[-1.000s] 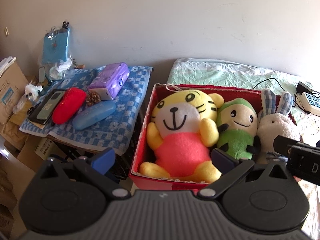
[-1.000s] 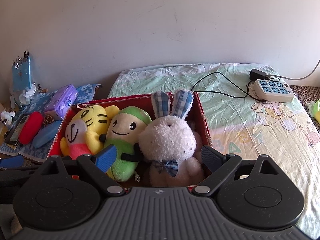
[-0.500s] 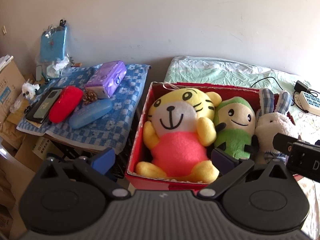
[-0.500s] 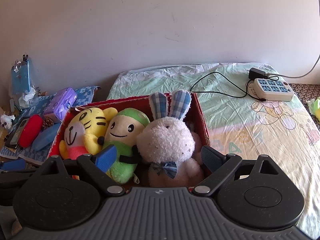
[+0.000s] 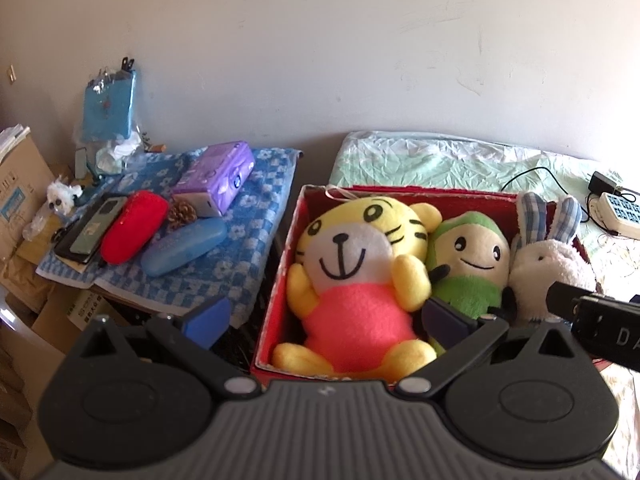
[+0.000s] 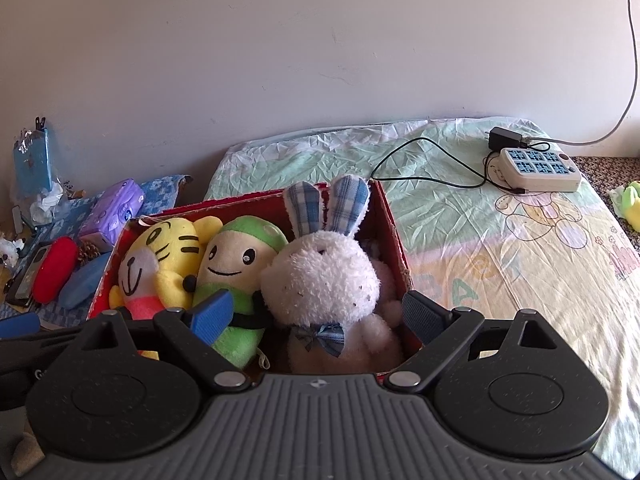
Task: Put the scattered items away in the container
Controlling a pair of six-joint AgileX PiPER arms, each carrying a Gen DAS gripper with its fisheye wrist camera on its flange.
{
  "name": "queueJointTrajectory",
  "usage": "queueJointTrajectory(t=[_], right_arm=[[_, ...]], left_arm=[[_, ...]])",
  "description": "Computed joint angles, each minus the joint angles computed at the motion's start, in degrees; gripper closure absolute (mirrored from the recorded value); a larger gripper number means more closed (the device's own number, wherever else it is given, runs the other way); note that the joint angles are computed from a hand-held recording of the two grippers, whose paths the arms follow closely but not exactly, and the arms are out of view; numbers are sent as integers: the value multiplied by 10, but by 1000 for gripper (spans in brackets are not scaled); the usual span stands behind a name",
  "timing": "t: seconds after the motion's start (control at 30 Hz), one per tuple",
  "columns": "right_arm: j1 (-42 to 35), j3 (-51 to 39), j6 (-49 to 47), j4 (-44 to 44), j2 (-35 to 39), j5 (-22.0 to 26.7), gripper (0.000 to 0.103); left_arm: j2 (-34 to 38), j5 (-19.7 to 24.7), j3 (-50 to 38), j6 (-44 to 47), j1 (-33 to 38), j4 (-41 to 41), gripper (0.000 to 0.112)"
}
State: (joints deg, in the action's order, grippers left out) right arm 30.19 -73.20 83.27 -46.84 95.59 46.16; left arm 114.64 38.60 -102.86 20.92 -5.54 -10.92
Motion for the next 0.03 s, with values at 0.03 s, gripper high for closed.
queueJointTrajectory(t=[0.03], right_arm=[[0,1,2,-1,-1,-1,10]], left_arm=[[1,3,-3,0,0,0,10]])
